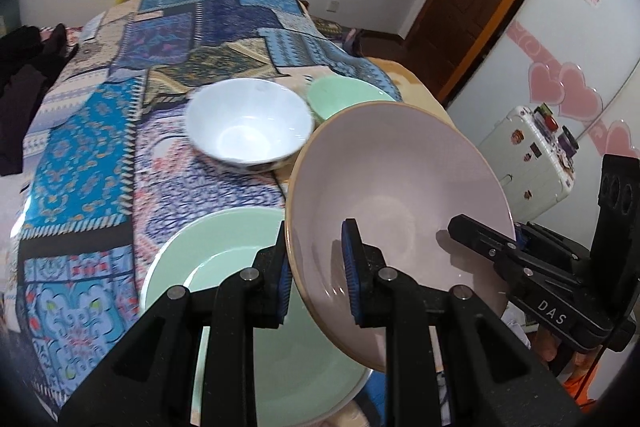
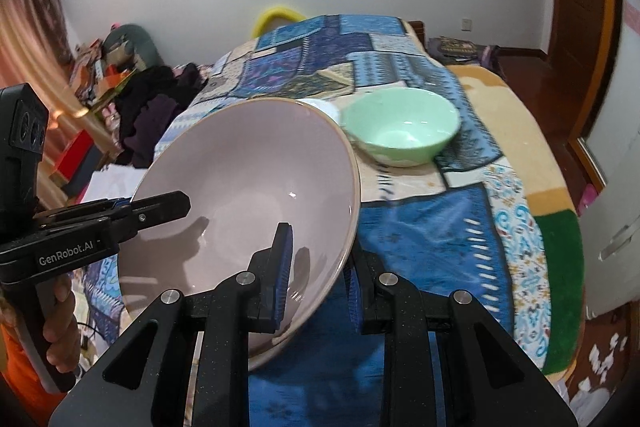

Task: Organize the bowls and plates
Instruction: 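Lift the pale pink bowl with the left tool and carry it beside the plate stack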

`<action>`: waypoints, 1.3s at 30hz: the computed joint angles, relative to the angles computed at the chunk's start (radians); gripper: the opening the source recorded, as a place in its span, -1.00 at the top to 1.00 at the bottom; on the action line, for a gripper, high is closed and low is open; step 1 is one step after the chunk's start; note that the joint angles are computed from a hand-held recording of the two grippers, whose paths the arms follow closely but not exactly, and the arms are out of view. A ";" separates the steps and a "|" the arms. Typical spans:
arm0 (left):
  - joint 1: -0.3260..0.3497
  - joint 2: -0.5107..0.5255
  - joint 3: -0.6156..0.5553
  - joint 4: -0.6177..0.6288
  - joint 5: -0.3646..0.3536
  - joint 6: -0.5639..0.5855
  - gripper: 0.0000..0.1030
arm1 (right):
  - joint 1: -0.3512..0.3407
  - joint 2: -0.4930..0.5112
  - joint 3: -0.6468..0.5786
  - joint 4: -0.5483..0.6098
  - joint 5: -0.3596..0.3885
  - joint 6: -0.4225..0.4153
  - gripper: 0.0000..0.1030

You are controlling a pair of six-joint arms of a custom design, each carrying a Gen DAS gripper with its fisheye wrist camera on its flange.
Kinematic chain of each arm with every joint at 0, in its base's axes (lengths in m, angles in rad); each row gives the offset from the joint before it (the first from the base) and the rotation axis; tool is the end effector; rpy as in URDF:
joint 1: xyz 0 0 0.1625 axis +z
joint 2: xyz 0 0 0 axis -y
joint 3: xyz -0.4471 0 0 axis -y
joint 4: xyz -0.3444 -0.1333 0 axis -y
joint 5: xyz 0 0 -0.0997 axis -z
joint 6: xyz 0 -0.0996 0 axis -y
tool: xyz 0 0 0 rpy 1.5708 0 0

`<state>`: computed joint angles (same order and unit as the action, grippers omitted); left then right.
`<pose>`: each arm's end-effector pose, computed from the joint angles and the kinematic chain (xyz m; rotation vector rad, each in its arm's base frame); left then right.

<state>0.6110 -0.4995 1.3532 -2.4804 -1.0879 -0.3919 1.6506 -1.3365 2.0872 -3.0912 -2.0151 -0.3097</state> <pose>-0.4894 -0.5620 0.0346 0.7546 2.6534 -0.4851 0.1292 -0.4810 0.3673 0.2561 -2.4651 0.9292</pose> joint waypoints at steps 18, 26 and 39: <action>0.037 -0.290 0.371 -0.118 0.098 -0.128 0.56 | 0.128 0.174 -0.031 0.035 0.007 -0.004 0.57; 0.056 -0.400 0.497 -0.098 0.154 -0.205 0.56 | 0.159 0.267 -0.068 0.087 0.021 0.004 0.57; 0.113 -0.477 0.592 -0.090 0.177 -0.257 0.56 | 0.175 0.365 -0.124 0.178 0.011 0.029 0.57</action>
